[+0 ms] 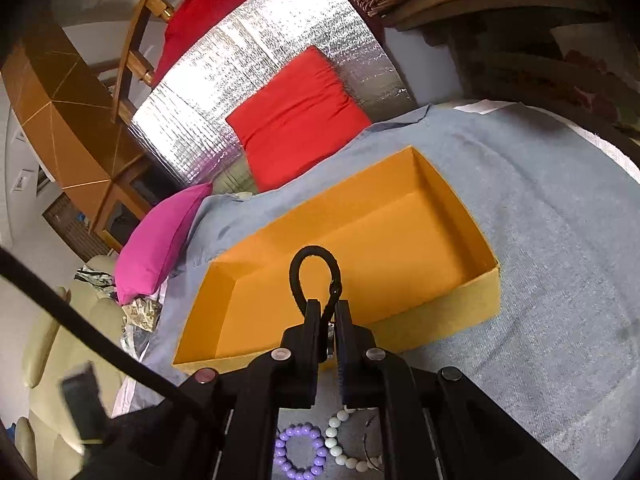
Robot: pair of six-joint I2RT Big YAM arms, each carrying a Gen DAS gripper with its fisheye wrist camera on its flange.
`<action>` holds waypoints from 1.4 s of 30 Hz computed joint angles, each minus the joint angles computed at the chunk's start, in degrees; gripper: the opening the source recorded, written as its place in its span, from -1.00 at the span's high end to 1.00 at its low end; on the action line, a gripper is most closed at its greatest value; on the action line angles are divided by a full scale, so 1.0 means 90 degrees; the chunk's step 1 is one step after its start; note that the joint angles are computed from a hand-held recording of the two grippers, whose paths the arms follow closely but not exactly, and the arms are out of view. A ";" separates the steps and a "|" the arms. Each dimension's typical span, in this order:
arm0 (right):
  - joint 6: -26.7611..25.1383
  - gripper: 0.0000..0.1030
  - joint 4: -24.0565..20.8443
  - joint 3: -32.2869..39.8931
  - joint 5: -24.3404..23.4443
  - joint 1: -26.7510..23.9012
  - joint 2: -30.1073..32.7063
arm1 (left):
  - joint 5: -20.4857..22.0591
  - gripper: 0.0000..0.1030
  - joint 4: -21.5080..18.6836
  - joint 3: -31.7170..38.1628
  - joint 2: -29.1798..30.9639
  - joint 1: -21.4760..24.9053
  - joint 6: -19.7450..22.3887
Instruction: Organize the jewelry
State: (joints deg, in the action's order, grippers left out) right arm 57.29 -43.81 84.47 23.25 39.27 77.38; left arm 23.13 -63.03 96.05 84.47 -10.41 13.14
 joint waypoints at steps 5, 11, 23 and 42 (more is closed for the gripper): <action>-0.0130 0.85 0.0084 0.0131 0.0135 -0.0015 0.0128 | 0.0358 0.83 0.0608 0.0563 -0.0077 0.0086 -0.0672; -0.0224 0.85 0.0148 0.0419 0.0220 -0.0136 0.0423 | -0.0404 0.83 0.1332 0.1061 0.0400 -0.0201 -0.1286; -0.0393 0.82 -0.0434 0.0940 -0.0296 -0.0342 0.1138 | -0.1421 0.82 0.0490 0.1396 0.1376 -0.0559 -0.1336; -0.0093 -0.06 -0.1636 0.0728 0.1130 0.0743 0.0035 | -0.3664 -0.51 0.0584 -0.0712 -0.1188 -0.1211 -0.1031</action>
